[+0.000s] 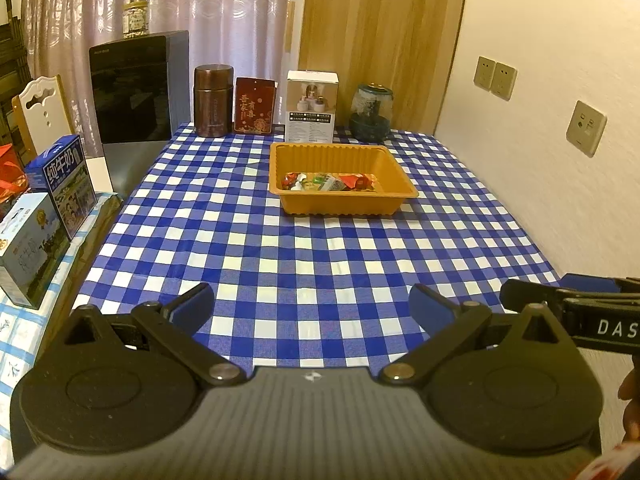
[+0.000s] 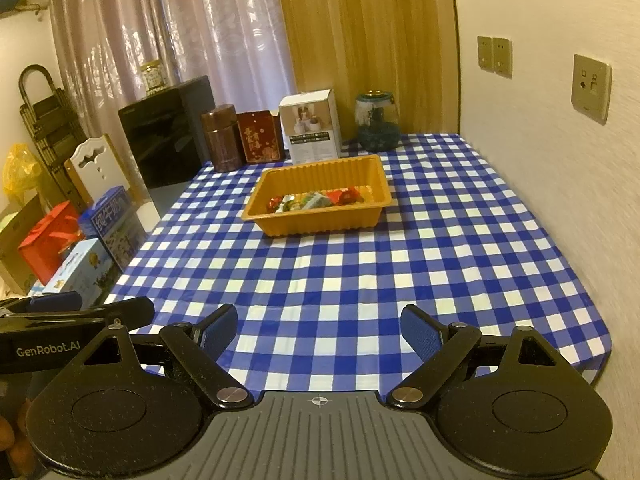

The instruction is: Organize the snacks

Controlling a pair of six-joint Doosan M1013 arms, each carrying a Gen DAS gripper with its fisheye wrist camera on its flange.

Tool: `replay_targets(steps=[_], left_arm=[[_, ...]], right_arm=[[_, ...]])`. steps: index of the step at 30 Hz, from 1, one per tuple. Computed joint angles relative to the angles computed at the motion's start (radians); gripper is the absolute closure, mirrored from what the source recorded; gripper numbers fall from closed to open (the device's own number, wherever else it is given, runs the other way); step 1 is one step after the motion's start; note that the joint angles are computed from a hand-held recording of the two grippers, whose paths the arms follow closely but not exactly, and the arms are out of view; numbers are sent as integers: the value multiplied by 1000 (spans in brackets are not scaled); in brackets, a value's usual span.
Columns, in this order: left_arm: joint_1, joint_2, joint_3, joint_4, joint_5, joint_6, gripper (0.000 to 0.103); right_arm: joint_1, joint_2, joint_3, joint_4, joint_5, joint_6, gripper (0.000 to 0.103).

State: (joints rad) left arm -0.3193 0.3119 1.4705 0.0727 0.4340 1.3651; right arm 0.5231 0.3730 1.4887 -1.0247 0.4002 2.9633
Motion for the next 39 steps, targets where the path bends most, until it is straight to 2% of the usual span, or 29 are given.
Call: replay_targets(steps=[39], left_arm=[[-1, 1, 5, -16, 4, 7, 0]], right_arm=[[-7, 1, 0, -3, -6, 8, 15]])
